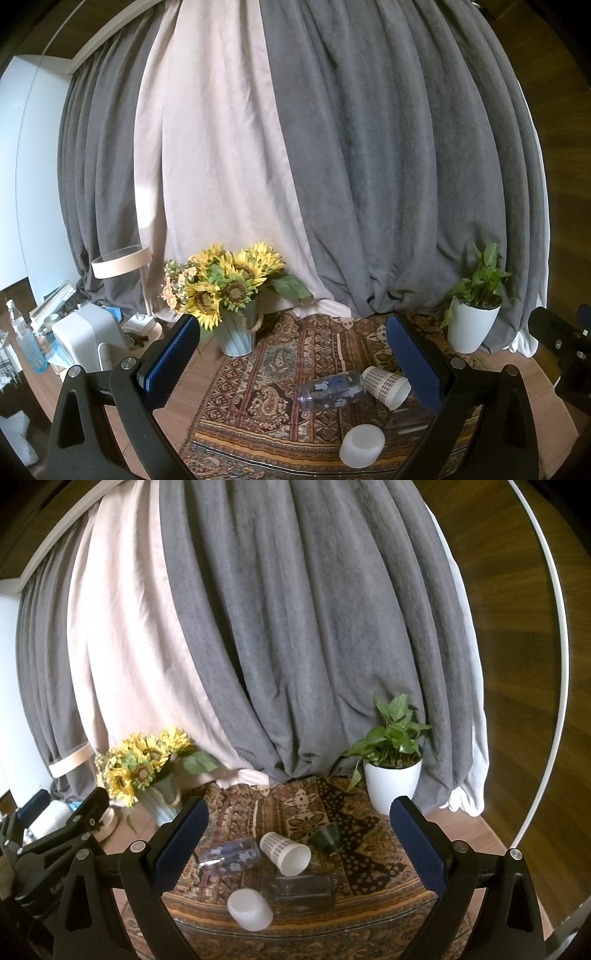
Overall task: Flip cup upside down
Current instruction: 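Move the right tool toward the small dark cup on the rug, then close the right tool on the dark cup's rim and lift it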
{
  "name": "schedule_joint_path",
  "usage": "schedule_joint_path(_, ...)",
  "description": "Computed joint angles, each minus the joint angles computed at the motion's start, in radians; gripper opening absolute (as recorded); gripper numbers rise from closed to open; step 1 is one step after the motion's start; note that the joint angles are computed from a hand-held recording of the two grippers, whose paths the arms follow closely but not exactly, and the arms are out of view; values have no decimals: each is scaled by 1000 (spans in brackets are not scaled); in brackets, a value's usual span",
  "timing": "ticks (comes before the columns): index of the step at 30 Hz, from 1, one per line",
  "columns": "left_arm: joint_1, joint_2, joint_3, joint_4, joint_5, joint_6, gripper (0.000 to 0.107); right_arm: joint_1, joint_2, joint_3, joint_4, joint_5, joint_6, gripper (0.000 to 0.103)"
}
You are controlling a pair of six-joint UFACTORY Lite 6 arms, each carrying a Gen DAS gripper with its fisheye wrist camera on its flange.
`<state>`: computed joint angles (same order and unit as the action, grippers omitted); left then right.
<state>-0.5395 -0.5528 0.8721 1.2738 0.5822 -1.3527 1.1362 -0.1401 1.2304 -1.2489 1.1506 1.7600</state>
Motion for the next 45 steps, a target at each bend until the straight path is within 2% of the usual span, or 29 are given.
schedule_joint_path(9, -32, 65, 38, 40, 42, -54, 103, -71, -30, -35, 11, -77, -31, 99)
schedule_joint_path(16, -73, 235, 135, 29, 121, -91, 103, -207, -26, -59, 49, -236, -109, 99)
schedule_joint_path(20, -64, 357, 209, -76, 108, -93, 103, -374, 13, -45, 209, -422, -298, 99)
schedule_joint_path(22, -74, 429, 247, -108, 122, -121, 103, -490, 59, -17, 386, -526, -508, 99)
schedule_joint_path(26, -107, 593, 350, -142, 174, -162, 103, -649, 177, 59, 731, -618, -926, 99)
schedule_joint_path(30, -106, 770, 488, -213, 193, -130, 103, -770, 345, 197, 1049, -605, -1336, 99)
schedule_joint_path(35, -95, 967, 662, -278, 236, -50, 103, -852, 547, 369, 1272, -555, -1636, 99)
schedule_joint_path(40, -77, 1146, 846, -339, 277, 6, 103, -891, 811, 651, 1367, -428, -1794, 99)
schedule_joint_path(45, -52, 1354, 1087, -406, 347, 93, 103, -919, 1146, 1079, 1401, -229, -1872, 98)
